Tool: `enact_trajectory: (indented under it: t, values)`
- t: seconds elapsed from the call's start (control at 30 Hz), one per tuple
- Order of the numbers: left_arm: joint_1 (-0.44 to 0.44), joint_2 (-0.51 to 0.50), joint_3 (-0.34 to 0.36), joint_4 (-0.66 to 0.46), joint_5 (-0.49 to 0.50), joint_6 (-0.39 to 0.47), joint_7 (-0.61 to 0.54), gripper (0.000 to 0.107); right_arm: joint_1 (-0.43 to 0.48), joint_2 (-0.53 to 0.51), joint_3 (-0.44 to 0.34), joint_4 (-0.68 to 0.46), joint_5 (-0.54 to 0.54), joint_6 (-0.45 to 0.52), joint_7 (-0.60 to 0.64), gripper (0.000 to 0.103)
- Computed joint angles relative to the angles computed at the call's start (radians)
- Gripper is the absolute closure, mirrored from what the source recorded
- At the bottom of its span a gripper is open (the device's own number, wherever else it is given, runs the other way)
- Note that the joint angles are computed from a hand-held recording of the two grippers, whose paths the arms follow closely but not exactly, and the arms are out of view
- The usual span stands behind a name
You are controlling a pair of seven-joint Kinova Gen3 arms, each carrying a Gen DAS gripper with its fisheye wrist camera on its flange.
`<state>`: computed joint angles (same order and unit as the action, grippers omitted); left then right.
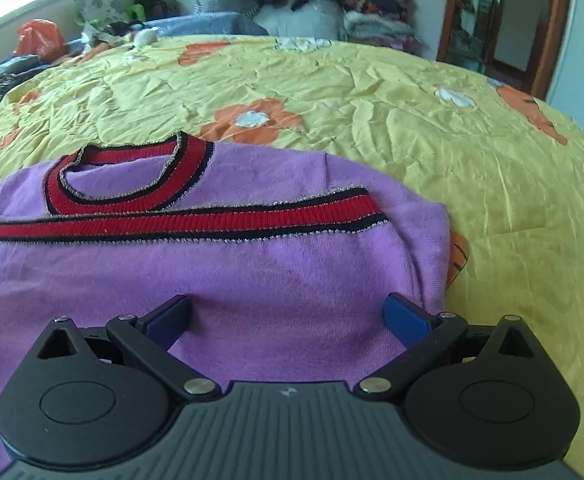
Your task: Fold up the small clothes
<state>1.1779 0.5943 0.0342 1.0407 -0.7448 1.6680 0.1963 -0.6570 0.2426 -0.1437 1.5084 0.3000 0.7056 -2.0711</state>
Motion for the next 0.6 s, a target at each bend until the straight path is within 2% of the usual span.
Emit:
enact_trajectory:
  t: [0.1,0.17,0.23,0.33,0.4,0.53,0.6]
  values:
    - [-0.008,-0.006,0.003,0.0,0.01,-0.004,-0.001,0.004,0.015,0.014,-0.042,-0.02,0.002,-0.003,0.055,0.0]
    - [-0.007,-0.005,0.003,-0.001,0.01,-0.003,-0.001,0.004,-0.011,0.037,-0.014,-0.03,0.021,-0.003,0.074,0.0]
    - [-0.008,-0.006,0.003,-0.001,0.01,-0.003,-0.003,0.004,0.025,0.045,-0.013,-0.023,-0.025,-0.035,0.086,0.0]
    - [-0.01,-0.007,0.003,0.0,0.012,-0.007,-0.003,0.004,0.038,0.054,0.011,-0.041,-0.054,-0.021,0.106,0.0]
    - [-0.01,-0.008,0.003,0.002,0.01,-0.006,-0.004,0.004,0.032,0.05,0.014,-0.025,-0.033,-0.038,0.092,0.0]
    - [-0.004,-0.005,0.002,0.004,0.003,-0.006,-0.001,0.004,-0.014,0.028,0.036,-0.042,-0.022,0.018,0.034,0.0]
    - [0.0,-0.001,0.001,0.004,-0.003,-0.004,0.001,0.004,-0.006,-0.005,-0.001,0.002,-0.027,-0.01,0.035,0.0]
